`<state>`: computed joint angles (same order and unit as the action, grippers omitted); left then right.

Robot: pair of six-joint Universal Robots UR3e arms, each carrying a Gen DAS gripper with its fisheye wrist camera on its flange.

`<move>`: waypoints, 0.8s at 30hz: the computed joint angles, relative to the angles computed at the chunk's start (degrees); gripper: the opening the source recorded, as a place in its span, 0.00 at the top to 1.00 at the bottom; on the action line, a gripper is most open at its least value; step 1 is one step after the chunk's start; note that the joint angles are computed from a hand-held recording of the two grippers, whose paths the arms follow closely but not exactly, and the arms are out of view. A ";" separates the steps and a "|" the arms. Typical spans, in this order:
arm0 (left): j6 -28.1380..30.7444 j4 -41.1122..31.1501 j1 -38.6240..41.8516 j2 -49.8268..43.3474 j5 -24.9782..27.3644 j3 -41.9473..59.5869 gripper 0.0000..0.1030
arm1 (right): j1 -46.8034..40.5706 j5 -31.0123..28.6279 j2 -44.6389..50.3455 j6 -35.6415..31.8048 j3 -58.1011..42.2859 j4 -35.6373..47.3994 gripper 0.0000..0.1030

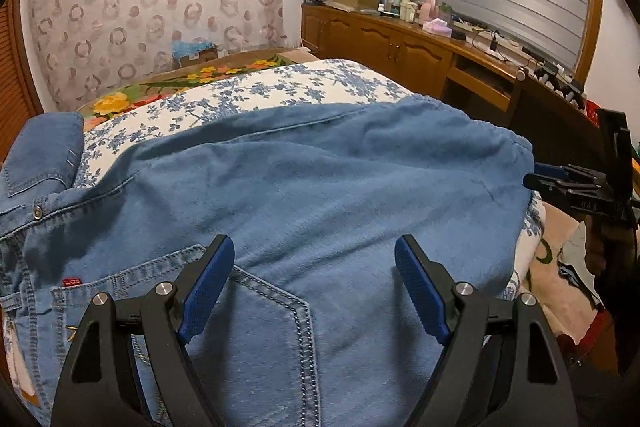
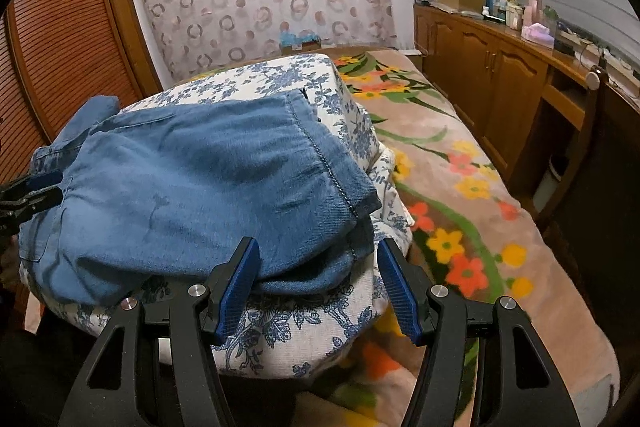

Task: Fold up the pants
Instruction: 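Open the left tool while the right tool closes on the jeans leg hem, then lift the leg hem with the right tool, fold it over, and open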

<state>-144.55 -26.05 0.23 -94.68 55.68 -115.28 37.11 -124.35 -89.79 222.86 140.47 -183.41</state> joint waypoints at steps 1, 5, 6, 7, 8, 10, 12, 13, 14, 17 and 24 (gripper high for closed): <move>-0.04 0.06 -0.08 -0.01 0.07 -0.10 0.19 | -0.24 0.08 -0.14 -0.17 0.13 -0.33 0.40; -0.32 0.16 -0.54 -0.47 0.61 -0.24 0.19 | -0.83 0.03 0.51 -0.55 0.67 -2.49 0.45; -0.36 0.24 -0.67 -0.61 0.74 -0.30 0.19 | -1.44 0.51 0.27 -0.97 0.95 -3.05 0.46; -0.38 0.35 -0.80 -0.91 0.86 -0.23 0.19 | -1.57 0.70 0.66 -1.09 0.91 -3.60 0.49; -0.36 0.29 -0.91 -1.02 1.00 -0.26 0.19 | -1.96 1.07 0.77 -1.39 0.90 -3.88 0.52; -0.45 0.37 -1.11 -1.35 1.06 -0.22 0.19 | -2.27 0.81 1.18 -1.48 0.69 -3.91 0.62; -0.47 -0.01 -1.03 -1.74 0.90 0.20 0.19 | -2.06 0.24 1.85 -1.54 0.74 -5.25 0.72; -0.42 -0.08 -0.96 -1.73 0.83 0.18 0.19 | -1.92 -0.18 1.79 -1.76 1.08 -6.29 0.80; -0.44 0.02 -0.93 -1.75 0.71 0.15 0.19 | -1.82 -0.46 2.21 -1.98 0.83 -7.04 0.85; -0.76 0.41 -0.98 -2.01 0.76 0.34 0.19 | -0.89 -1.38 2.36 -3.32 0.29 -8.74 0.93; 0.38 -0.91 2.42 0.97 -1.49 -0.90 0.19 | 2.98 -3.84 3.61 -9.39 -7.69 -5.64 0.96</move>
<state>-144.17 -26.96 2.64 -93.71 54.19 -116.18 40.09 -128.20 -86.19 213.47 132.78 -189.05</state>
